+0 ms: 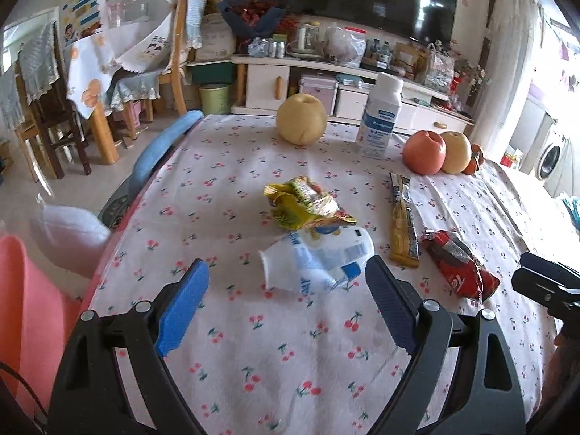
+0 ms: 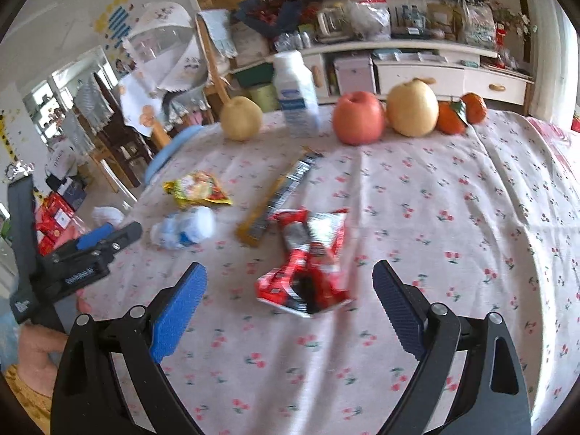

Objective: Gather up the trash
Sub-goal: 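Reach the left gripper to the yellow snack packet while the right reaches the snack stick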

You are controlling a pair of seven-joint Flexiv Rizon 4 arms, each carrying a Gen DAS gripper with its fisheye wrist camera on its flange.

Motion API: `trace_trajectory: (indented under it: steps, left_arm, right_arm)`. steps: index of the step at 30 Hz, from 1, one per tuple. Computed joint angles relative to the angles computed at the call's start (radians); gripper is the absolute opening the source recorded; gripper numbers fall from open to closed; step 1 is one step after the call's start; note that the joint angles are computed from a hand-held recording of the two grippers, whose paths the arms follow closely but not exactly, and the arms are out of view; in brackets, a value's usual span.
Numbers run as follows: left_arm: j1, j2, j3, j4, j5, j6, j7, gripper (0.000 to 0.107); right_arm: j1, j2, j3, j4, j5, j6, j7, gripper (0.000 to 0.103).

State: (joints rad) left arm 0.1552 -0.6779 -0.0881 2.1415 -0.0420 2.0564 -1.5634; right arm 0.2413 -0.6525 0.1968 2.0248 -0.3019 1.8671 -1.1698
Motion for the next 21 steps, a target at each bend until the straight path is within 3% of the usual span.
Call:
trace_trajectory:
  steps: [3, 6, 12, 21]
  left_arm:
    - [0.022, -0.018, -0.026, -0.035, 0.02, -0.013, 0.007, 0.089]
    - [0.122, -0.053, -0.125, -0.081, 0.071, -0.043, -0.02, 0.089]
    - [0.247, -0.127, -0.263, -0.167, 0.102, -0.125, -0.055, 0.089]
    - [0.329, -0.23, -0.39, -0.274, 0.048, -0.233, -0.05, 0.089]
  right_arm:
    - [-0.093, -0.034, 0.084, -0.035, -0.043, -0.051, 0.005, 0.092]
    - [-0.145, -0.057, 0.139, -0.059, -0.065, -0.076, 0.002, 0.092]
    - [-0.123, -0.079, 0.132, -0.095, -0.076, -0.118, -0.034, 0.092]
    - [-0.114, -0.104, 0.139, -0.142, -0.047, -0.158, -0.092, 0.092]
